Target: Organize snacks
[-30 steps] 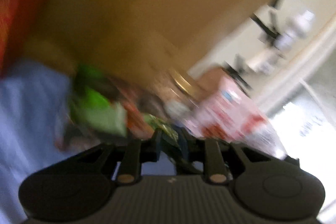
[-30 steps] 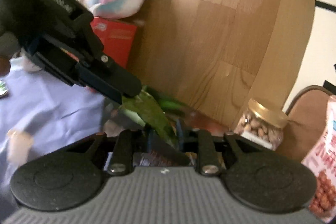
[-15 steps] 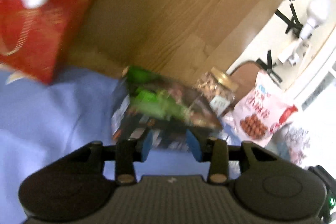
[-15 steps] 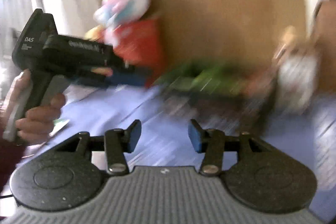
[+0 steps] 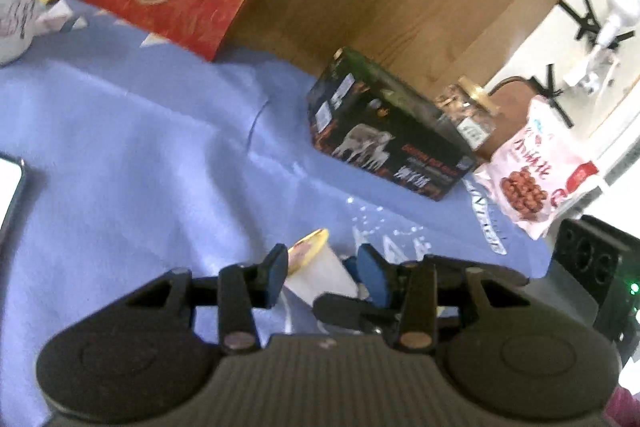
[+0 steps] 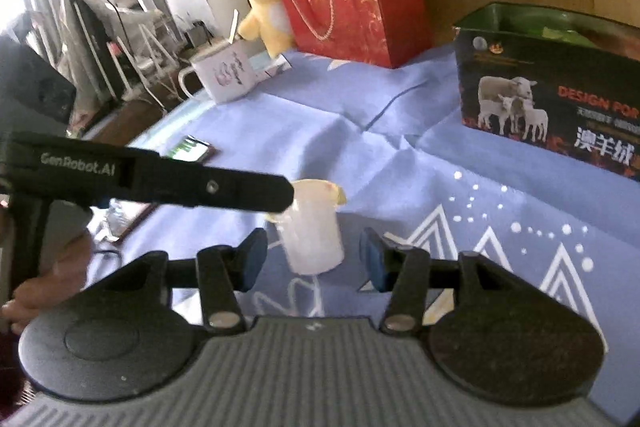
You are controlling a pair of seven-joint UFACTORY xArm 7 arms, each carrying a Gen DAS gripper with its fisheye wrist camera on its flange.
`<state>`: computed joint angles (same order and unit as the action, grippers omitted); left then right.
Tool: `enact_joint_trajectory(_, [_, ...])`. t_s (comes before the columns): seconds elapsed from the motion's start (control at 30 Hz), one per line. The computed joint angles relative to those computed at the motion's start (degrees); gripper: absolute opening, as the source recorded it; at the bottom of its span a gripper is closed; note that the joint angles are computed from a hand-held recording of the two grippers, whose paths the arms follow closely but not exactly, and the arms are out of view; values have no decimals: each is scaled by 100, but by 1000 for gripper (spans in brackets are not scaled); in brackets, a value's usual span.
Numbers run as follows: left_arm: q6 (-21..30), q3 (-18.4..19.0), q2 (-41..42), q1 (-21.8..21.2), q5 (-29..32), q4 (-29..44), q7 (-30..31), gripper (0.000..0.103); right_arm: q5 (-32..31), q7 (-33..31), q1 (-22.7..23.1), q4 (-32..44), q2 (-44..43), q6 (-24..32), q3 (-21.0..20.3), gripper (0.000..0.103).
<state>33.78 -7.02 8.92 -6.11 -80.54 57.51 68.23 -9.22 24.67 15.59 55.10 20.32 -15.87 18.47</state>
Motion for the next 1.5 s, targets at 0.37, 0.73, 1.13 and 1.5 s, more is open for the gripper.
enact_joint_trajectory(0.37, [168,-257,321,-227,149,716,-168,34,1044,-467,809,-936,-775,-789,-1021,38])
enact_joint_trajectory(0.73, [-299,-754,1807,-516,970,3151,-1105,36,2540,-1975,827,-189,-604,-910,-1575,38])
enact_joint_trajectory(1.13, [-1390,-1144,2687,-500,2222,4008,-2370,40,2683,-2137,969,811,114,-474,-2085,41])
enact_joint_trajectory(1.5, [-619,-2033,827,645,512,1474,-375,40,2044,-64,149,-3474,-2718,-2174,-962,44])
